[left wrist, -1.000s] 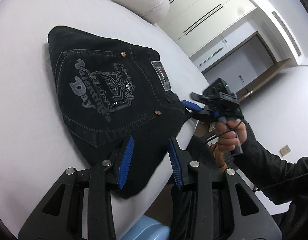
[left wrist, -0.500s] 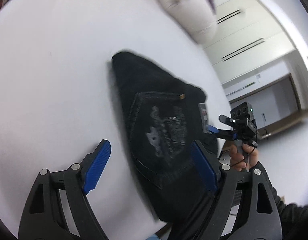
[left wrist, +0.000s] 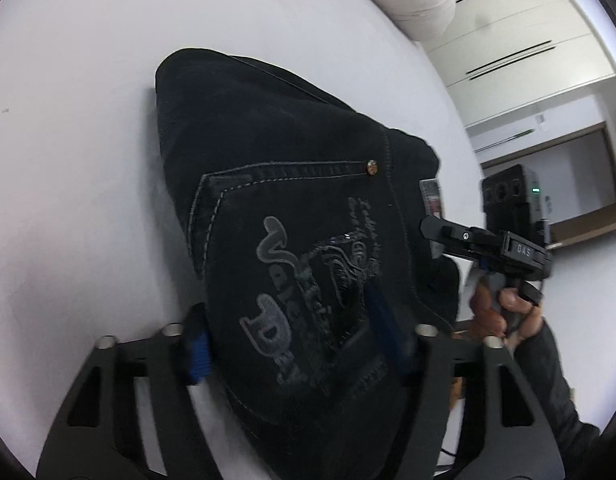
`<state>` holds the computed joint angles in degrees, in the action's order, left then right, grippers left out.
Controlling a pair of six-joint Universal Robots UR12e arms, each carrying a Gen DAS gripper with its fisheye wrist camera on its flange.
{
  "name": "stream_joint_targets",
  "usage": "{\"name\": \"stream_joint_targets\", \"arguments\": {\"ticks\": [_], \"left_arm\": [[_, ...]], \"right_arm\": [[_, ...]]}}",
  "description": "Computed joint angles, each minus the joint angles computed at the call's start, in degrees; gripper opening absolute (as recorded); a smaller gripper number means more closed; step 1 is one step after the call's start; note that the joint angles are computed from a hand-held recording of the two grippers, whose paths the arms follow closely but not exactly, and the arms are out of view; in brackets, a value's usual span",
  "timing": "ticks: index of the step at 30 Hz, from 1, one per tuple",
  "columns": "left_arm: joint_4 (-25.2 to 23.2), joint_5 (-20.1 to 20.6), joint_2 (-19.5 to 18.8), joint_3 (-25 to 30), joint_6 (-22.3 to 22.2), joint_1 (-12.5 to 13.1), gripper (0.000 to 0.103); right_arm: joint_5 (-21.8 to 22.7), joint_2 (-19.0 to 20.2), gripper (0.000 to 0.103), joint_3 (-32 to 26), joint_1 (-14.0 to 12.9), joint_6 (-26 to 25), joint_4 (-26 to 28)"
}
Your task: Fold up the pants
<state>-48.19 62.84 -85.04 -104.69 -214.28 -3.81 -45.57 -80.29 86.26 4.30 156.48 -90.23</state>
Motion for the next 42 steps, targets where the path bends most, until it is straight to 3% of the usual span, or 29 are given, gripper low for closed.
{"name": "stream_joint_targets", "arguments": {"ticks": [3, 7, 10, 13, 18, 25, 29, 32, 37, 39, 41, 42], "left_arm": [[-0.87, 2.31, -0.42, 0.88, -0.09, -0.92, 0.040], [-2.70, 6.72, -0.93, 3.29, 2.32, -2.56, 0.025], [-2.38, 6.82, -0.53, 3.90, 2.77, -2.30, 0.021], [-2.78, 6.81, 0.08, 4.51, 3.56, -1.45, 0.021], [-4.20, 9.28, 0.38, 7.45, 7.77, 1.62, 0.021], [-6.68, 13.49, -3.28, 14.53, 15.36, 6.52, 0.021], [-7.26, 14.64, -6.27, 17.51, 18.17, 9.19, 0.021], [-7.43, 12.60, -7.51, 17.09, 18.68, 11.25, 0.021], [-7.93, 9.12, -8.99, 13.35, 18.84, 13.59, 0.022], [-6.88, 9.96, -9.20, 11.43, 17.43, 13.49, 0.034], [-3.36, 8.83, -8.50, 8.59, 14.78, 14.45, 0.047], [-1.78, 7.30, -8.12, 7.47, 13.82, 15.14, 0.047]], "right_arm": [[-2.89, -0.77, 0.034, 0.73, 0.17, 3.59, -3.18], [-8.58, -2.86, 0.022, 1.88, 1.98, 5.07, -9.30], [-11.02, -4.02, 0.021, 1.63, 3.45, 5.36, -11.73], [-11.47, -4.68, 0.020, 0.82, 4.64, 4.93, -13.17], [-7.53, -2.74, 0.019, -2.59, 5.85, 5.48, -14.32], [-2.23, 5.71, 0.019, -13.06, 8.63, 11.34, -17.08], [-2.39, 11.75, 0.019, -20.79, 11.02, 13.91, -17.44], [-2.08, 15.52, 0.019, -24.10, 12.02, 16.85, -17.28], [-2.79, 18.64, 0.021, -23.62, 12.29, 20.57, -15.19], [-4.33, 19.14, 0.037, -22.28, 12.21, 22.65, -15.25], [1.08, 18.52, 0.037, -18.64, 10.80, 25.67, -19.49], [3.43, 18.21, 0.042, -17.38, 10.19, 26.86, -20.66]]}}
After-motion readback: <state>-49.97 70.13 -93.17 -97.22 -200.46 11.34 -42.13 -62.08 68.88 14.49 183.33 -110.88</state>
